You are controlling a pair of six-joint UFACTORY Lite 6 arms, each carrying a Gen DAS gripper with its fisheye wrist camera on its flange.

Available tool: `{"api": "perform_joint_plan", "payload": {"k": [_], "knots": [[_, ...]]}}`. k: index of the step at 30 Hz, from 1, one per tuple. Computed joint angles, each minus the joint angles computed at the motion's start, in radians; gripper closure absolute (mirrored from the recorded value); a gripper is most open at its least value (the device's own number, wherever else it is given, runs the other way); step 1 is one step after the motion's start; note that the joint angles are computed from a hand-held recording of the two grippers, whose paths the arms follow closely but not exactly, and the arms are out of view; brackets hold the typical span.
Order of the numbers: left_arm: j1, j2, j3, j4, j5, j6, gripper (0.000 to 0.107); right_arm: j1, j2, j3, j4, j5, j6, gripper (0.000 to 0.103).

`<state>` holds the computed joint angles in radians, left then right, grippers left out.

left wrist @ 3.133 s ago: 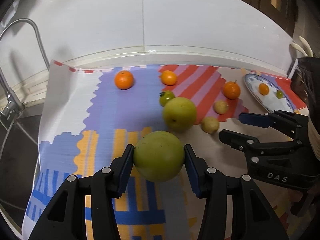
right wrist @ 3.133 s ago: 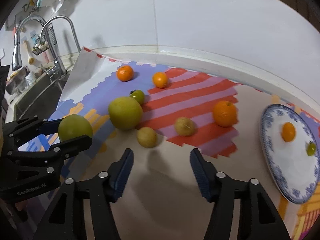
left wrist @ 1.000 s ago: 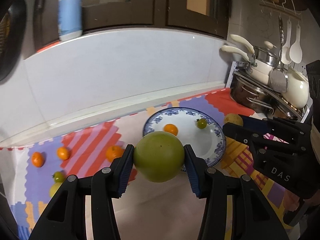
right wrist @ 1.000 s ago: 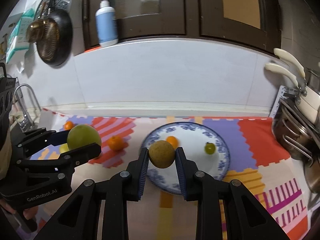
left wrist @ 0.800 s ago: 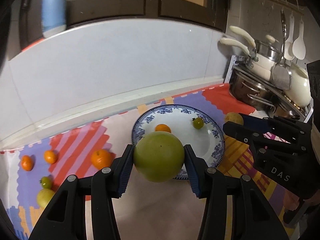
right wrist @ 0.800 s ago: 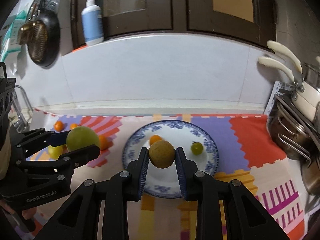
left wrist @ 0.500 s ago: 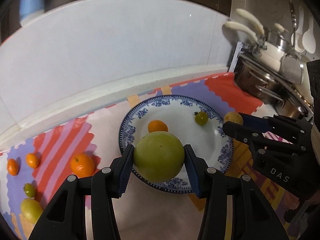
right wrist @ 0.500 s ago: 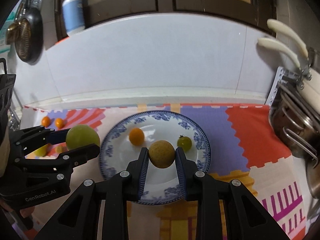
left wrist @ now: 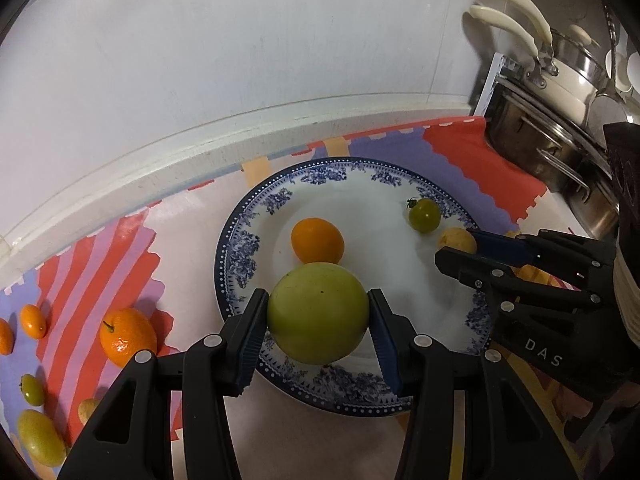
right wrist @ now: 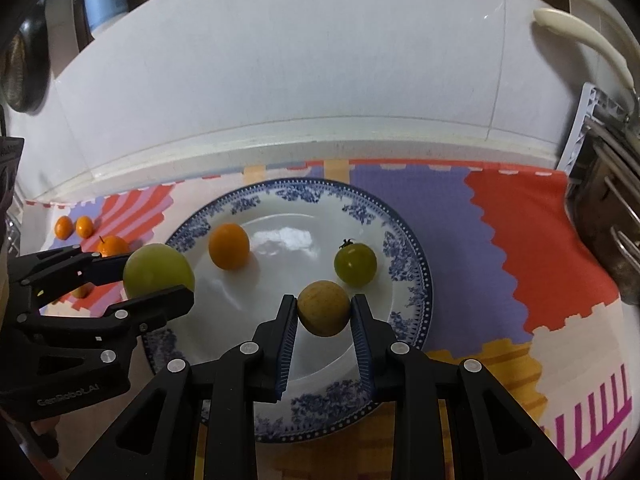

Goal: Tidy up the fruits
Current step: 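Open both tools on the plate and lift away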

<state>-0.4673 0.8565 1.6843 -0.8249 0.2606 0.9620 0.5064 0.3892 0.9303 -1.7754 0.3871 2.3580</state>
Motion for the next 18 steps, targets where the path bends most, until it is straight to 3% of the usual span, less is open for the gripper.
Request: {"api": "perform_joint_plan", "payload": {"k": [9,14,16,18], "knots": [[-0.008,0.037,0.049,0.109,0.012,-0.109,0.058,-0.005,0.011,0.004,-0.011,-0.004,0.007,0.075],[-0.01,-0.014,-0.011,0.018,-0.038,-0.007,0.049,0.001,0.008,0.007,0.013,-0.001,-0.018,0.073],[-0.007,-0.049,-0.047,-0.044,-0.056,0.057,0.048,0.009,-0.001,0.004,0.038,0.011,-0.034,0.064],[-0.005,-0.088,-0.089,-0.102,-0.078,0.118,0.045,0.025,-0.023,-0.01,0.056,0.035,-0.038,0.064]]}}
